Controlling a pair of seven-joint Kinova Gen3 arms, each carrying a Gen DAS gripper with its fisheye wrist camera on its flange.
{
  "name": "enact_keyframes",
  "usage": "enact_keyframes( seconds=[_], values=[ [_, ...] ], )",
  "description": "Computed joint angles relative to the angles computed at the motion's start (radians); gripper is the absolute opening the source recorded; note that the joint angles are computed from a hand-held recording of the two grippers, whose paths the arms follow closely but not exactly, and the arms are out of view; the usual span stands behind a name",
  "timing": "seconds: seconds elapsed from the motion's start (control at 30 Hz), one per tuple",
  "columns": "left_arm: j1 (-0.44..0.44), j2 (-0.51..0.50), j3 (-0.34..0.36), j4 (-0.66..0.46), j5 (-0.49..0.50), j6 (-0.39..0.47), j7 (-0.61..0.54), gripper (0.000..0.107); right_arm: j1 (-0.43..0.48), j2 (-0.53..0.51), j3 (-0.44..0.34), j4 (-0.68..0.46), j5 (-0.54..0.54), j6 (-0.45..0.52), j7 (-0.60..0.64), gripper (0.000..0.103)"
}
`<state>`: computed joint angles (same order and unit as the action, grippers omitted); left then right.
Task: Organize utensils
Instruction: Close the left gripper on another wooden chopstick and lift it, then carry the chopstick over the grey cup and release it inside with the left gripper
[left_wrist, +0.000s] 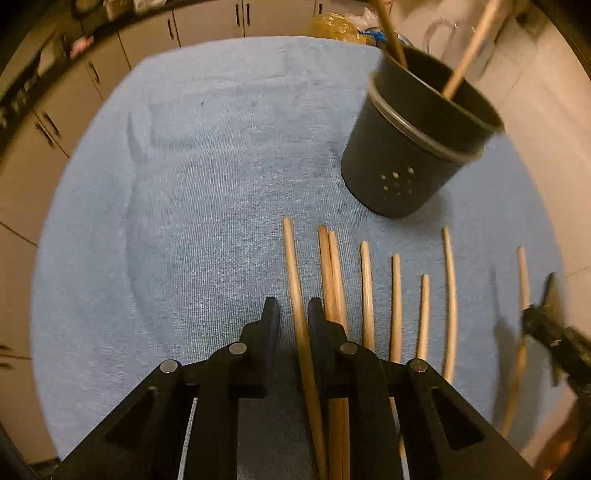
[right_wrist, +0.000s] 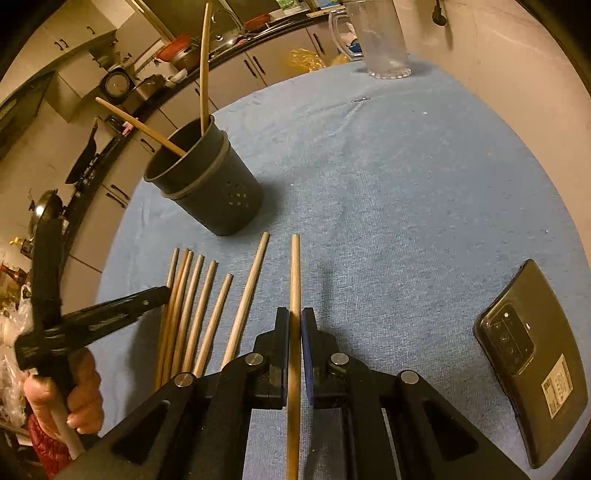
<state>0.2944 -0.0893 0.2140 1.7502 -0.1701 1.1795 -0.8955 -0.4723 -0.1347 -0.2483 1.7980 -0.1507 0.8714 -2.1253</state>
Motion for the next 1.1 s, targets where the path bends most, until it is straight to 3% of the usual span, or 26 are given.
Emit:
enact_keyframes(
  seconds=[0.07, 0.13, 0.33, 0.5, 0.67, 0.83, 1.1],
  values=[
    [0.006, -0.004, 0.015, 0.008, -0.029, 0.000, 0.041, 0.007, -0.002, -0.004, 0.002, 0.010, -0.012, -0.018, 0.008, 0.007],
    [0.001, -0.032, 0.001, 0.034, -0.014, -0.017, 0.036, 0.006, -0.003, -0.007, 0.005, 0.011, -0.020, -0.021, 0.018, 0.007],
    [-0.058, -0.230, -0.055, 0.158, 0.107, -0.129, -0.034, 0.006, -0.005, -0.049, -0.007, 0.024, -0.016, -0.050, 0.027, 0.007],
    [-0.117, -0.387, -0.040, 0.164, 0.130, -0.132, -0.064, 0.006, -0.011, -0.100, -0.044, 0.043, 0.011, -0.119, 0.004, 0.007],
    [-0.180, -0.462, 0.012, 0.132, 0.140, -0.126, -0.083, 0.006, -0.005, -0.173, -0.089, 0.078, 0.056, -0.220, -0.025, 0.007],
    [-0.214, -0.513, 0.036, 0.107, 0.160, -0.122, -0.108, 0.006, 0.028, -0.210, -0.135, 0.082, 0.094, -0.247, -0.063, 0.007],
    [-0.250, -0.549, 0.037, 0.070, 0.180, -0.103, -0.150, 0.006, 0.047, -0.248, -0.136, 0.092, 0.102, -0.274, -0.070, 0.007]
  ],
)
